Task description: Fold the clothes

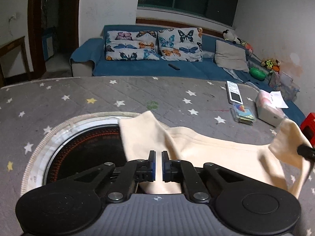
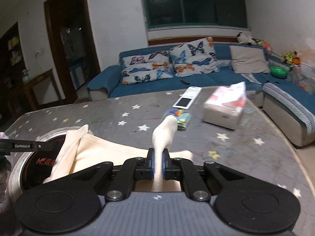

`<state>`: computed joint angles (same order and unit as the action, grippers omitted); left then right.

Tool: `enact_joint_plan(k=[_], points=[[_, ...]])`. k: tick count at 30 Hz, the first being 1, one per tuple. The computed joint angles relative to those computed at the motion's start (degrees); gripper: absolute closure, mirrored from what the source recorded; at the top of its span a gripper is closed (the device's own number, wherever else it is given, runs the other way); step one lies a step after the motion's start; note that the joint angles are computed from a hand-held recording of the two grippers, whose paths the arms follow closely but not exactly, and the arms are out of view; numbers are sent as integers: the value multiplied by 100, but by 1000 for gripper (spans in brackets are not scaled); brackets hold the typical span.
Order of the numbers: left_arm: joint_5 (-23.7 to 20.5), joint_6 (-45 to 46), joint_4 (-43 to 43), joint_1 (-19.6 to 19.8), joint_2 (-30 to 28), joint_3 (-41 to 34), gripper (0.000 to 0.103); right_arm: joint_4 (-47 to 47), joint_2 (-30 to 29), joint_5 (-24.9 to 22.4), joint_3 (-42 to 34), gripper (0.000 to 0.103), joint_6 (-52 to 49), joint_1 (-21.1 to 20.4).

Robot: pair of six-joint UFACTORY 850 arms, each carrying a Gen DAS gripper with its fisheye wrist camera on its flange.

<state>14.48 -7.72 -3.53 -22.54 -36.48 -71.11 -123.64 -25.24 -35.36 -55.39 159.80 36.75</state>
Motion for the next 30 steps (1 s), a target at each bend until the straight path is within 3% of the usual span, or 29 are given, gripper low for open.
enact_joint_plan(k=[2, 3, 6, 8, 9, 10, 12, 13, 24, 30], points=[[-74, 361, -318, -75, -75, -121, 77, 87, 117, -121, 175, 97, 47, 42], [-125, 592, -542, -114, -126, -199, 58, 132, 174, -179, 261, 97, 69, 63], [-234, 1284, -1144, -212, -299, -417, 54, 212, 307, -276, 468, 97, 153, 83], [-345, 1885, -1649, -264, -428, -572, 56, 284, 391, -358, 612, 97, 234, 101], [-398, 2235, -1958, -279, -492, -638, 63, 321, 433, -398, 683, 97, 274, 111], [-460, 2369, -2077, -276, -545, -689, 79, 344, 474, -434, 749, 97, 322, 121], [-566, 2051, -1772, -230, -599, -716, 94, 395, 547, -500, 874, 97, 414, 148], [-529, 1794, -1536, -207, -579, -660, 96, 421, 584, -532, 936, 97, 460, 162], [806, 406, -412, 103, 653, 1072, 100, 933, 989, -915, 1594, 97, 815, 381], [1286, -199, -224, 342, 1530, 2244, 100, 1286, 1221, -1157, 1969, 97, 989, 543]])
